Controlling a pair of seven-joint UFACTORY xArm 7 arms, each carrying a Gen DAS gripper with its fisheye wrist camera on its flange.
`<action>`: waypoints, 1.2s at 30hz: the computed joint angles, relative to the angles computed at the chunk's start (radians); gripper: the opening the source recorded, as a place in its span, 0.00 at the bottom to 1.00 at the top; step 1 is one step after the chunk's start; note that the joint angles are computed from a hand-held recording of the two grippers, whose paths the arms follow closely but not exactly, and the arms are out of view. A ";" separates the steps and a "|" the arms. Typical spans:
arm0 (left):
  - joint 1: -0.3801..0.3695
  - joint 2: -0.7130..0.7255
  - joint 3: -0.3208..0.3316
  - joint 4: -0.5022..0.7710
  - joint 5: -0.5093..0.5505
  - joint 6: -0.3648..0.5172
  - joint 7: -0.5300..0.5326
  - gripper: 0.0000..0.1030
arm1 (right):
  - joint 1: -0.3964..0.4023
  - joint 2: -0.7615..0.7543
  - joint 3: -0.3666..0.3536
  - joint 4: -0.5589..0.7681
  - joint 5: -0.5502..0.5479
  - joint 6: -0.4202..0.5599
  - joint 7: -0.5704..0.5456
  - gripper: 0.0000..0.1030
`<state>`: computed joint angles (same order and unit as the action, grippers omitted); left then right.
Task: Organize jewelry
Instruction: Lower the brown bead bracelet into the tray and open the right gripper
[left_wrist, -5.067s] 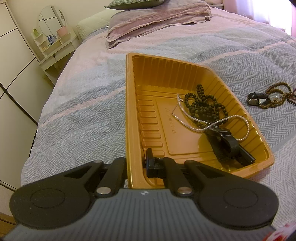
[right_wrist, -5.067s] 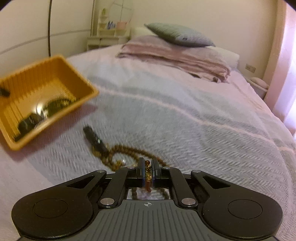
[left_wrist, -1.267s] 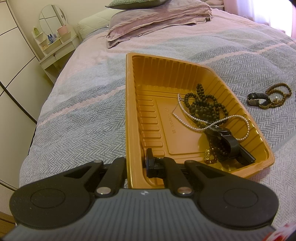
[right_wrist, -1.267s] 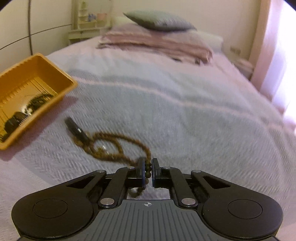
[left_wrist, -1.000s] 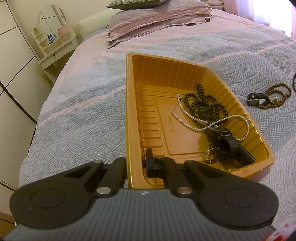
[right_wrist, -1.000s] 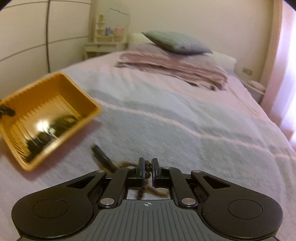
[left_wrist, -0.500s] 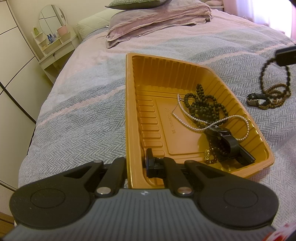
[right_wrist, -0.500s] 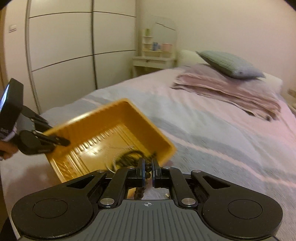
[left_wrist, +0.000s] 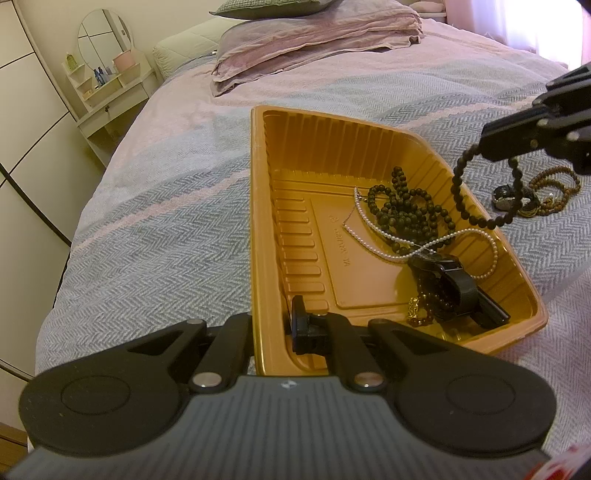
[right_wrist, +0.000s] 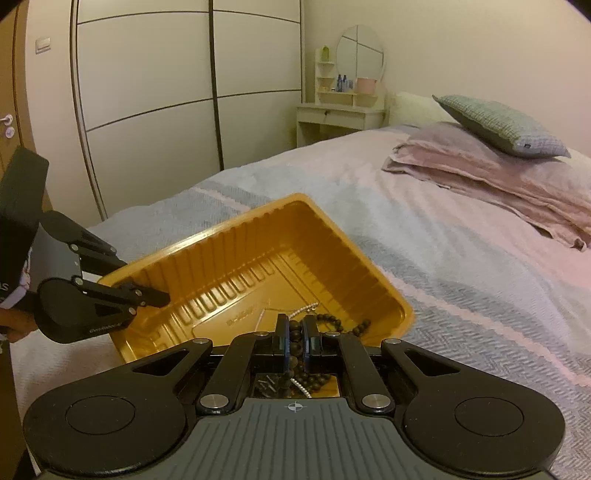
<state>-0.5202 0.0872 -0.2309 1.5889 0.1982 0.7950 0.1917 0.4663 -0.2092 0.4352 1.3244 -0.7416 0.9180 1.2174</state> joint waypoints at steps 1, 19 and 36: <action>0.000 0.000 0.000 0.000 0.000 0.000 0.000 0.04 | 0.000 0.004 -0.001 0.000 0.001 -0.004 -0.001 0.07; -0.001 -0.001 0.000 -0.003 -0.001 -0.004 -0.001 0.04 | -0.030 -0.084 -0.001 -0.100 0.078 -0.113 0.042 0.16; 0.000 -0.004 0.000 -0.009 0.001 -0.008 -0.008 0.04 | -0.112 -0.689 0.127 -0.512 0.431 0.391 0.207 0.41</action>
<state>-0.5206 0.0830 -0.2311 1.5794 0.1990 0.7868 0.1836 0.3543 -0.8980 0.5619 0.8128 -0.3108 1.3088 1.4241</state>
